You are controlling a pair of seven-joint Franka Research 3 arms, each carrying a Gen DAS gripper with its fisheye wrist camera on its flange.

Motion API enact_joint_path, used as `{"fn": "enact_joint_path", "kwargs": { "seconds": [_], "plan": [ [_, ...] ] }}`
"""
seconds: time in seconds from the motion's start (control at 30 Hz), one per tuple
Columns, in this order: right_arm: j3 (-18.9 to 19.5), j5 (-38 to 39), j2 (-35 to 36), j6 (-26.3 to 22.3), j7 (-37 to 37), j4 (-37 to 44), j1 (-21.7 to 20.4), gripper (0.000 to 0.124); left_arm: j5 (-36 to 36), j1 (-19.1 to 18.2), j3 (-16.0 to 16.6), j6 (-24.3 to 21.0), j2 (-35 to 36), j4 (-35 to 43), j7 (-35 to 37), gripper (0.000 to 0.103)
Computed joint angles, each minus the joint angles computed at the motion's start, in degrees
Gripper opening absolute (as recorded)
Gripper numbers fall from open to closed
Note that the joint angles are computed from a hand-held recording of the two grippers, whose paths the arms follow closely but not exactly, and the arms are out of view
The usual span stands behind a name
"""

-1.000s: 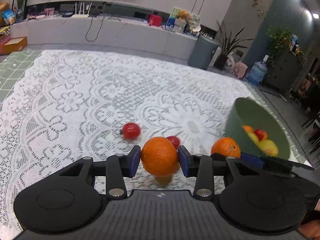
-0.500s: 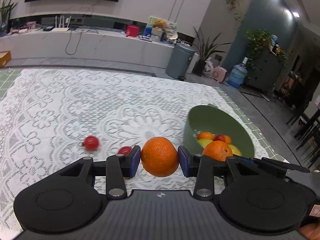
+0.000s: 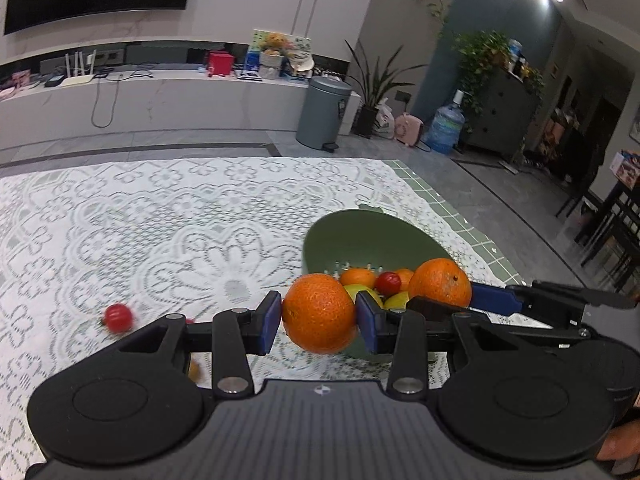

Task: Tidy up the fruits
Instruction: 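Lower both oranges into the green colander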

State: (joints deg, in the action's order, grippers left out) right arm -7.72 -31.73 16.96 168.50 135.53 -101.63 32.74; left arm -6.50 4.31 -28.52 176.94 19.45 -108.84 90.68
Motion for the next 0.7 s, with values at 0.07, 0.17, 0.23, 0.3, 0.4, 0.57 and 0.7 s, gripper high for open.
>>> {"fn": "enact_joint_path", "kwargs": {
  "seconds": [0.07,0.17,0.23,0.3,0.4,0.57,0.7],
  "plan": [
    [0.58,0.93,0.14,-1.03,-2.19,0.41,-1.02,0.041,1.51,-1.75,1.41,-0.98,0.87,1.58,-0.34,0.046],
    [1.14,2.01,0.64,-3.12,-5.46,1.51,-2.26,0.041,4.26,-5.23,4.5,-3.02,2.49,4.68,-1.49,0.046],
    [1.55,2.91,1.15,-4.25,-7.69,2.33,-3.18,0.041,5.78,-6.85,5.83,-4.35,3.63,6.73,-1.76,0.046],
    [1.92,4.09,1.8,-5.4,-10.07,3.26,-4.12,0.041,7.04,-8.1,6.71,-5.38,4.84,8.69,-1.67,0.046],
    [1.86,5.14,2.93,-7.12,-12.71,4.79,-4.82,0.041,8.42,-9.4,7.4,-6.96,6.89,11.76,-1.04,0.046],
    [2.51,8.3,5.78,-9.6,-17.71,8.52,-6.24,0.041,10.51,-12.03,9.37,-10.46,10.69,17.56,-0.95,0.046],
    [2.29,10.16,8.37,-11.48,-21.5,11.87,-6.48,0.041,10.93,-12.85,9.82,-13.12,13.96,22.12,-0.41,0.046]
  ]
}}
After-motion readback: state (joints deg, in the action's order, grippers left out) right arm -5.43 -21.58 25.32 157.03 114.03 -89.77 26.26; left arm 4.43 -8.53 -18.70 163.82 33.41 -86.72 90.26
